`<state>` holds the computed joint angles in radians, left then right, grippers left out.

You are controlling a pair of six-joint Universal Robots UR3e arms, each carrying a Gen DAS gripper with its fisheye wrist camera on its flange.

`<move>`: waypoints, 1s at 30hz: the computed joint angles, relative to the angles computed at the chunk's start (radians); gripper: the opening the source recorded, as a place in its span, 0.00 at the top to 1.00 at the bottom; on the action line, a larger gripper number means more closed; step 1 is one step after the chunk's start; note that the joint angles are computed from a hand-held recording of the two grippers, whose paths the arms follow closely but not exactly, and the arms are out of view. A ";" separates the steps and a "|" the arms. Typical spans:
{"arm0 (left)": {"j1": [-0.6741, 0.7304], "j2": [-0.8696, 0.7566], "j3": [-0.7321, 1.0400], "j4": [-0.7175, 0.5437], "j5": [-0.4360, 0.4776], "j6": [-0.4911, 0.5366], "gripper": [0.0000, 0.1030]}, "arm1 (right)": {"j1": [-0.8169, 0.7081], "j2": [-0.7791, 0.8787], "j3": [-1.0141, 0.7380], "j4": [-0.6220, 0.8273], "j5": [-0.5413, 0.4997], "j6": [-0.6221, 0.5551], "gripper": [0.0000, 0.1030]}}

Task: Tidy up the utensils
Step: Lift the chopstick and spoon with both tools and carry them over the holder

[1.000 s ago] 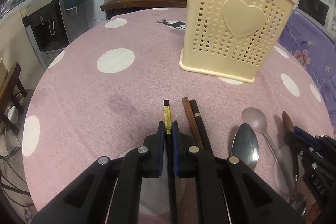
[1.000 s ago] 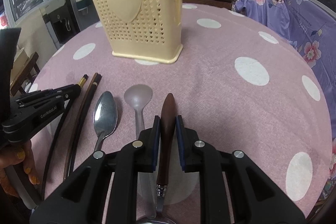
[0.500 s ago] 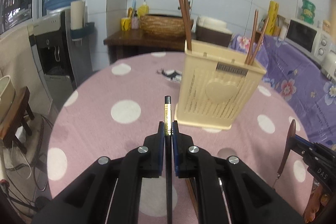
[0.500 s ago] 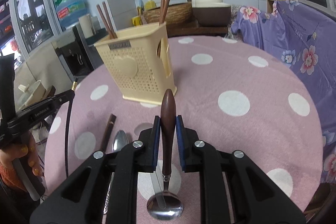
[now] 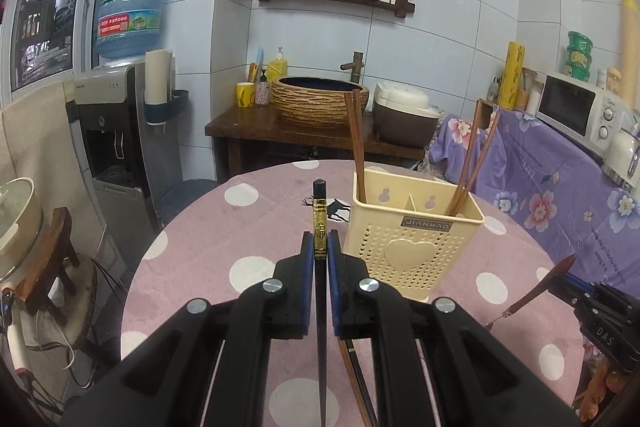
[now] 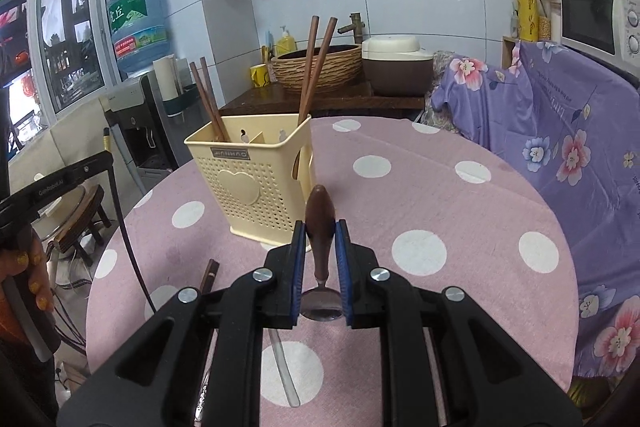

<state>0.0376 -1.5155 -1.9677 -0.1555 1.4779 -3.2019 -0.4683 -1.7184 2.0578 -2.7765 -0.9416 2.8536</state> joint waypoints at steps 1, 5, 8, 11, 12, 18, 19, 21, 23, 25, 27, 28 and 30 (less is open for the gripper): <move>-0.001 0.001 0.001 0.000 0.000 0.001 0.92 | 0.003 0.003 -0.005 0.000 -0.005 0.001 0.85; -0.009 -0.005 0.012 0.002 0.009 0.001 0.92 | 0.009 0.005 -0.015 0.000 -0.017 -0.006 0.85; -0.012 -0.005 0.014 0.004 0.010 0.005 0.92 | 0.015 0.008 -0.026 0.009 -0.023 -0.012 0.85; -0.011 -0.005 0.019 0.002 0.010 0.008 0.92 | 0.018 0.009 -0.029 0.010 -0.024 -0.012 0.85; -0.012 -0.005 0.022 0.001 0.011 0.011 0.92 | 0.020 0.009 -0.032 0.013 -0.024 -0.012 0.85; -0.008 -0.010 0.070 -0.028 -0.001 0.020 0.92 | 0.036 0.019 -0.085 0.046 -0.016 -0.010 0.85; -0.007 -0.013 0.085 -0.037 -0.006 0.022 0.92 | 0.040 0.024 -0.104 0.057 -0.011 -0.008 0.85; -0.004 -0.017 0.121 -0.061 -0.017 0.030 0.92 | 0.040 0.035 -0.154 0.091 0.009 -0.006 0.85; 0.004 -0.022 0.181 -0.102 -0.034 0.032 0.92 | 0.046 0.051 -0.232 0.145 0.033 -0.003 0.85; 0.019 -0.028 0.256 -0.163 -0.074 0.032 0.92 | 0.062 0.075 -0.323 0.198 0.045 0.006 0.85; 0.032 -0.039 0.343 -0.225 -0.116 0.028 0.92 | 0.084 0.117 -0.447 0.253 0.051 0.033 0.85; 0.034 -0.054 0.408 -0.259 -0.130 0.027 0.92 | 0.096 0.140 -0.505 0.268 0.049 0.048 0.85; 0.031 -0.088 0.524 -0.306 -0.140 0.015 0.92 | 0.134 0.205 -0.656 0.290 0.021 0.094 0.85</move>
<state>0.0683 -1.6037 -1.4438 -0.4611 1.3380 -3.1867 -0.3339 -1.5137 1.4020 -2.4863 -0.9209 2.9475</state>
